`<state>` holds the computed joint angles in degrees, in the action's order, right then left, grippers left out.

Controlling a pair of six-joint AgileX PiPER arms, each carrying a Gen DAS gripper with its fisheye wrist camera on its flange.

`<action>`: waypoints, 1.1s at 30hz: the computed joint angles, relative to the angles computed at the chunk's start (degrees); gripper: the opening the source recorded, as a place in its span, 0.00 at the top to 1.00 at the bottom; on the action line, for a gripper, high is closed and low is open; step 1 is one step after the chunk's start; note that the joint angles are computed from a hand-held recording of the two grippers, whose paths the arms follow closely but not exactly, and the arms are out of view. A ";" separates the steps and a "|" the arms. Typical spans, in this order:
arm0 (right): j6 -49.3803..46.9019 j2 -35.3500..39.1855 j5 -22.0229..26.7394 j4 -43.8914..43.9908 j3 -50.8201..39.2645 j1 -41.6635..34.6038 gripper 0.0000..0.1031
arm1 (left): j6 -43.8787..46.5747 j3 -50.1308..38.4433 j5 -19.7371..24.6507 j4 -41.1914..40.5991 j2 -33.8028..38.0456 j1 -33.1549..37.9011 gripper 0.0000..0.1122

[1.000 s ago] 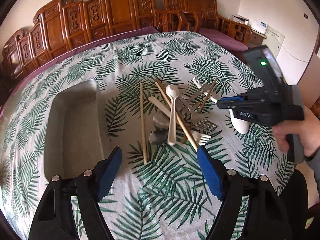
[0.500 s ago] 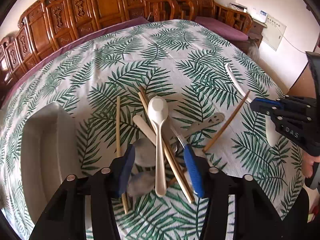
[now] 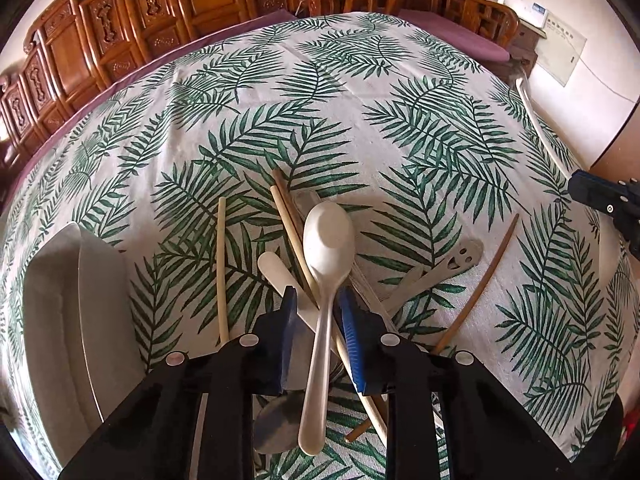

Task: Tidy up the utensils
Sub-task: 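Lift the white spoon and carry it over the grey tray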

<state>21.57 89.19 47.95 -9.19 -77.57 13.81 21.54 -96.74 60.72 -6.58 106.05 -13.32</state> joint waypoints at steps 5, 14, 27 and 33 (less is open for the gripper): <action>-0.11 0.53 0.15 -0.23 -0.40 1.30 0.89 | -0.66 0.25 -0.77 2.22 0.27 -1.10 0.85; -0.11 0.46 0.16 0.04 -0.91 2.67 0.89 | -1.23 0.59 -0.87 0.46 -2.11 -0.24 0.94; 2.01 0.17 2.48 -1.91 -3.76 6.55 0.89 | 4.62 -1.28 2.93 -8.88 -8.82 6.47 0.94; 3.60 1.32 4.88 -3.52 -7.53 9.73 0.89 | 7.55 -1.31 4.24 -11.16 -10.41 10.97 0.94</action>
<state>25.17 90.51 52.83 -12.70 -85.09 23.54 29.09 -98.04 64.97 -17.74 95.64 -2.35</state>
